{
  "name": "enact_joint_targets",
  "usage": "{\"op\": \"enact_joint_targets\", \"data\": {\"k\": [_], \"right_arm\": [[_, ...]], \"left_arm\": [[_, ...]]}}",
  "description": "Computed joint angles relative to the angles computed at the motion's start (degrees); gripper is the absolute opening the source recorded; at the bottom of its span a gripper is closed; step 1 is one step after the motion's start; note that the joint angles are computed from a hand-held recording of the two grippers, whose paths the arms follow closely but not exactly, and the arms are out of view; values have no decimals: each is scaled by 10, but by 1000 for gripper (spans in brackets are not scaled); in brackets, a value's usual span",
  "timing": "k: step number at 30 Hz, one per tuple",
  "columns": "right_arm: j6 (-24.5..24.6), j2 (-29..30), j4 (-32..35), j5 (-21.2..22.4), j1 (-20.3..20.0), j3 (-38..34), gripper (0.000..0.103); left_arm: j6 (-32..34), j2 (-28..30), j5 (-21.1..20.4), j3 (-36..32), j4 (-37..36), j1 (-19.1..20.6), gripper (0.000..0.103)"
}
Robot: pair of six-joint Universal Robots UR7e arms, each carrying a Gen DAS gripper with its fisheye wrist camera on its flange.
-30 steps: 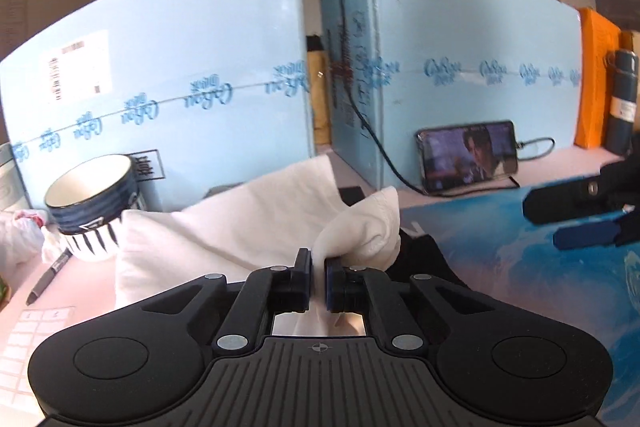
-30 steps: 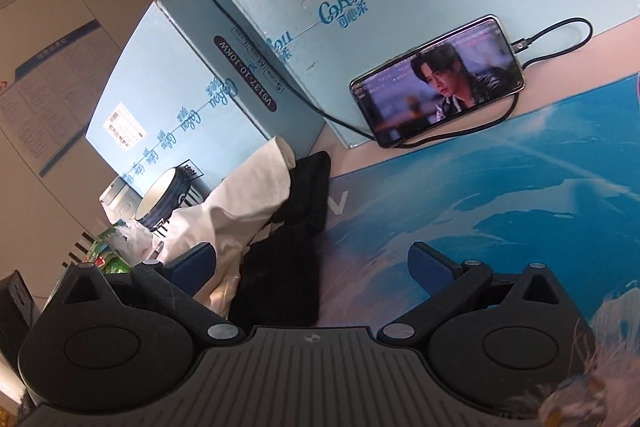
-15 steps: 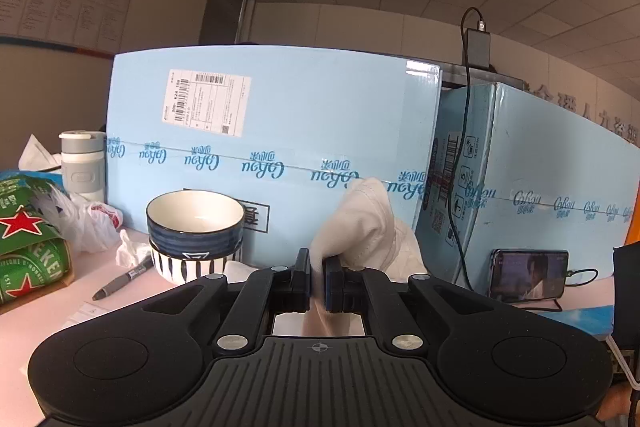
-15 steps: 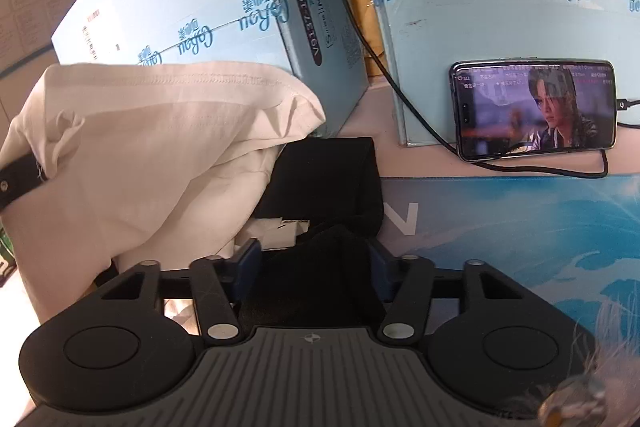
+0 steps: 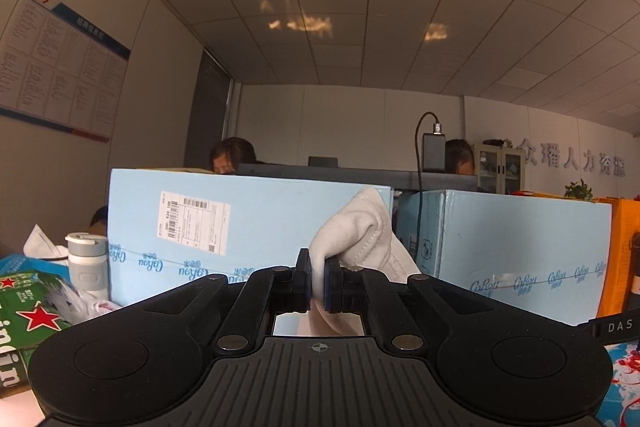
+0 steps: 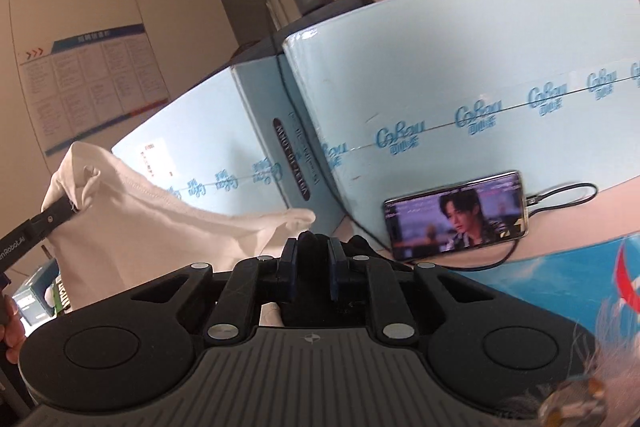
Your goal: Fold clothes
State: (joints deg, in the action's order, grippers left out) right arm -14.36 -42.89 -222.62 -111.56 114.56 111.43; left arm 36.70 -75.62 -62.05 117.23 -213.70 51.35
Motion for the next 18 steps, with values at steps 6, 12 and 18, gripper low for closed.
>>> {"op": "enact_joint_targets", "data": {"k": [6,12,18], "right_arm": [[-34,-73,-144,-80,-12,86,13],[-99,-143,-298,-154,-13,185,13],[-13,-193,-357,-195,-52,325,13]], "left_arm": [[-69,24,-44,12,32,-14,4],[-149,19,-55,53,121,-24,3],[-226,-49,-9,144,232,-55,3]]}}
